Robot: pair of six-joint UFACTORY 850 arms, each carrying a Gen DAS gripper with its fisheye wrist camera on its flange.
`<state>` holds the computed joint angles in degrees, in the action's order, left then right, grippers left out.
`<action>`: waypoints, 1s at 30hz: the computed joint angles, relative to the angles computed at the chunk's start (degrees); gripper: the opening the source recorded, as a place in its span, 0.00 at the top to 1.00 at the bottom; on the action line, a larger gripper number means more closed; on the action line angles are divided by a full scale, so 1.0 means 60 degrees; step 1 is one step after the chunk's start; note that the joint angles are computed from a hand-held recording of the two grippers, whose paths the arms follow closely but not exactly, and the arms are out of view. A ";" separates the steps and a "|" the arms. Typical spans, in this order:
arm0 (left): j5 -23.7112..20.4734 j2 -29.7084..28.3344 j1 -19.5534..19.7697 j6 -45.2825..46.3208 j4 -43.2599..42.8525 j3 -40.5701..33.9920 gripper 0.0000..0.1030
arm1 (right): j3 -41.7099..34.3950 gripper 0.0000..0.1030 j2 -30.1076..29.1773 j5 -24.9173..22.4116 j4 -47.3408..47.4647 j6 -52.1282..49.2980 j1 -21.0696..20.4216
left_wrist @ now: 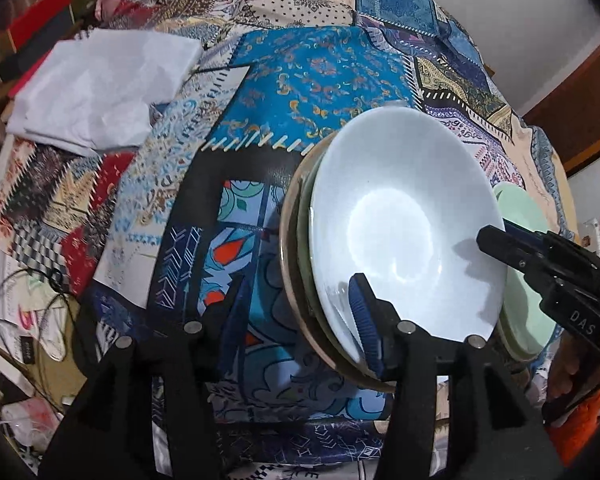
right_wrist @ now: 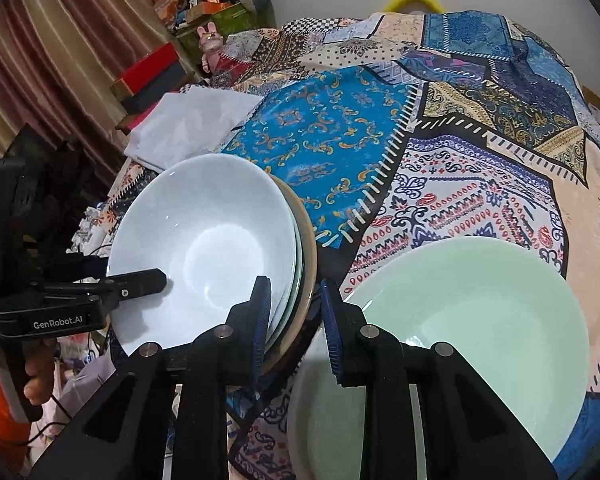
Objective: Organize plates and bowls
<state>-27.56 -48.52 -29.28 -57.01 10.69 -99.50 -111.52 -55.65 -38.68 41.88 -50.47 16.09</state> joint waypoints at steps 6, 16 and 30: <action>0.0238 0.0009 -0.0007 0.0051 -0.0037 0.0112 0.50 | -0.0206 0.74 -0.0165 -0.0088 -0.0397 0.0342 0.0136; 0.0504 -0.0211 -0.0019 0.0723 -0.0673 -0.0131 0.66 | -0.0547 0.72 -0.0425 -0.0105 -0.1012 0.0968 0.0295; -0.0001 -0.0269 -0.0218 -0.0777 0.0717 -0.0471 0.65 | -0.0059 0.75 -0.0086 0.0377 -0.0504 0.0794 0.0267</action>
